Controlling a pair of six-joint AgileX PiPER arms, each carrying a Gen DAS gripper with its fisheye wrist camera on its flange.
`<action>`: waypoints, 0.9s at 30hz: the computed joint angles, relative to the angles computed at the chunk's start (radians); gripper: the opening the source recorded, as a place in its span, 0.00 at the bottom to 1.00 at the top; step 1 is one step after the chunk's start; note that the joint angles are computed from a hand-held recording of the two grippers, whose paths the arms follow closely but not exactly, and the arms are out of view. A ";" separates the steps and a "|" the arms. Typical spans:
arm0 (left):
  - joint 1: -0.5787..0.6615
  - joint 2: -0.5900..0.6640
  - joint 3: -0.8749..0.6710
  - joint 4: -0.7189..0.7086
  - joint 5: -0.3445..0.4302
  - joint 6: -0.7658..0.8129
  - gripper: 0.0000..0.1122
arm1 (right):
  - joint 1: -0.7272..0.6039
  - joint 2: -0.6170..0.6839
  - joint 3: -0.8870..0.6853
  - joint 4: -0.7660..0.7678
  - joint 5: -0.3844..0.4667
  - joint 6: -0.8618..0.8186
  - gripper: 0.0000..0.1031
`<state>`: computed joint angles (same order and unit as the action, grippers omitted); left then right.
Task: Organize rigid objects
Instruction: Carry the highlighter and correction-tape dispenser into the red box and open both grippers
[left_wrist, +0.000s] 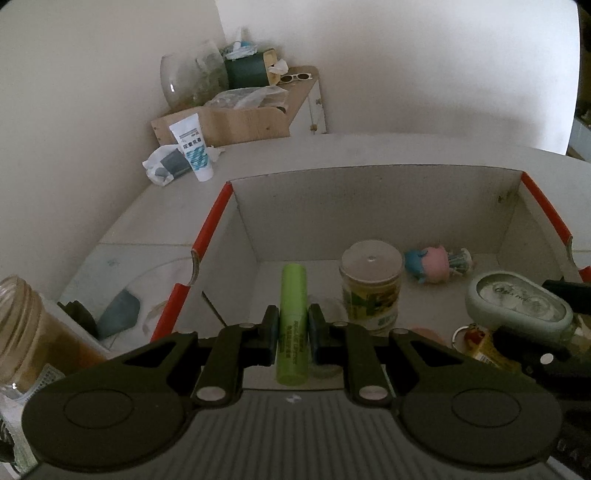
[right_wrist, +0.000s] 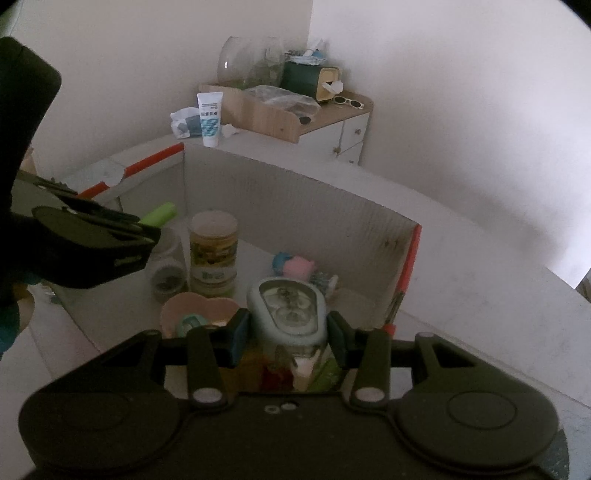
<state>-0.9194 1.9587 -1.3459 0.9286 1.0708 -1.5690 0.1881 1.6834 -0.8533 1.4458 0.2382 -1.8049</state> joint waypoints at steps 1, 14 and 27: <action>-0.003 0.001 0.002 0.005 0.000 -0.005 0.14 | 0.000 -0.002 0.002 0.001 0.001 -0.001 0.43; -0.040 -0.016 0.029 0.012 -0.007 -0.055 0.15 | -0.018 -0.045 0.048 0.039 0.018 -0.040 0.53; -0.098 -0.050 0.064 -0.006 -0.017 -0.090 0.21 | -0.044 -0.150 0.125 0.040 0.048 -0.073 0.63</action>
<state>-1.0173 1.9087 -1.2816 0.9225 1.0537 -1.6590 0.1438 1.5335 -0.7288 1.4862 0.2861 -1.8781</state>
